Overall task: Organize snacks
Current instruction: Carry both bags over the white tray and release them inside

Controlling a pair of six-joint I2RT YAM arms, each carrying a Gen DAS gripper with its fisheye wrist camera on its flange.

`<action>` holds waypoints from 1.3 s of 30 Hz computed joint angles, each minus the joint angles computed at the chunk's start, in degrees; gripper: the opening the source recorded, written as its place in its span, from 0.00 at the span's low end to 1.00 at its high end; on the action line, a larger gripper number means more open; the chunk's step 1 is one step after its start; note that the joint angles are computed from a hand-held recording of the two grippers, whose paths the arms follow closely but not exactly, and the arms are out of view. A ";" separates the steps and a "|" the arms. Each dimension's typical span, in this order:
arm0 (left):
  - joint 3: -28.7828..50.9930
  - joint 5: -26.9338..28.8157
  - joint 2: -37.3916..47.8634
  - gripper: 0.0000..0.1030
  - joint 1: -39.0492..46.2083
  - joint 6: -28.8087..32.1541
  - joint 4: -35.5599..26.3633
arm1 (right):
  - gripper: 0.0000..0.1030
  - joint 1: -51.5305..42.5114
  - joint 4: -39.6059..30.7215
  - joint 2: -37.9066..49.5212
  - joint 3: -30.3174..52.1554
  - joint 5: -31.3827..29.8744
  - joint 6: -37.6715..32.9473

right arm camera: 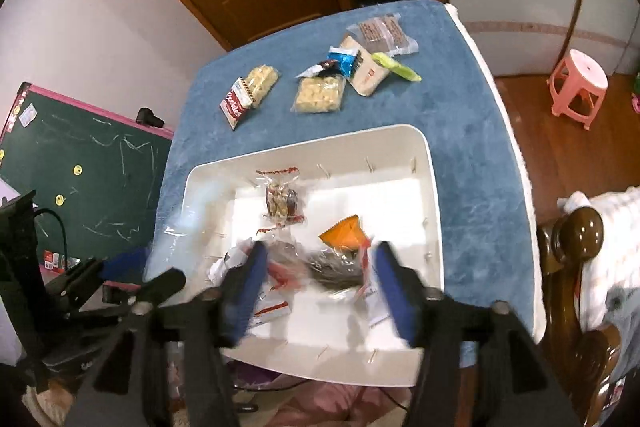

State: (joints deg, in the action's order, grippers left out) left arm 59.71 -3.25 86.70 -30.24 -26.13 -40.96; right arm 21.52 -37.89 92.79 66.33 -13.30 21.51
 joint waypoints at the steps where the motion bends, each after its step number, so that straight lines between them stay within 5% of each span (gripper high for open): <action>1: -0.19 -0.08 -0.37 0.83 0.08 0.29 0.36 | 0.66 0.15 0.22 -0.46 -0.46 0.25 0.20; 39: 3.31 -3.79 2.06 0.83 -0.96 2.15 -2.76 | 0.65 3.49 1.74 -2.16 -0.51 5.52 -2.55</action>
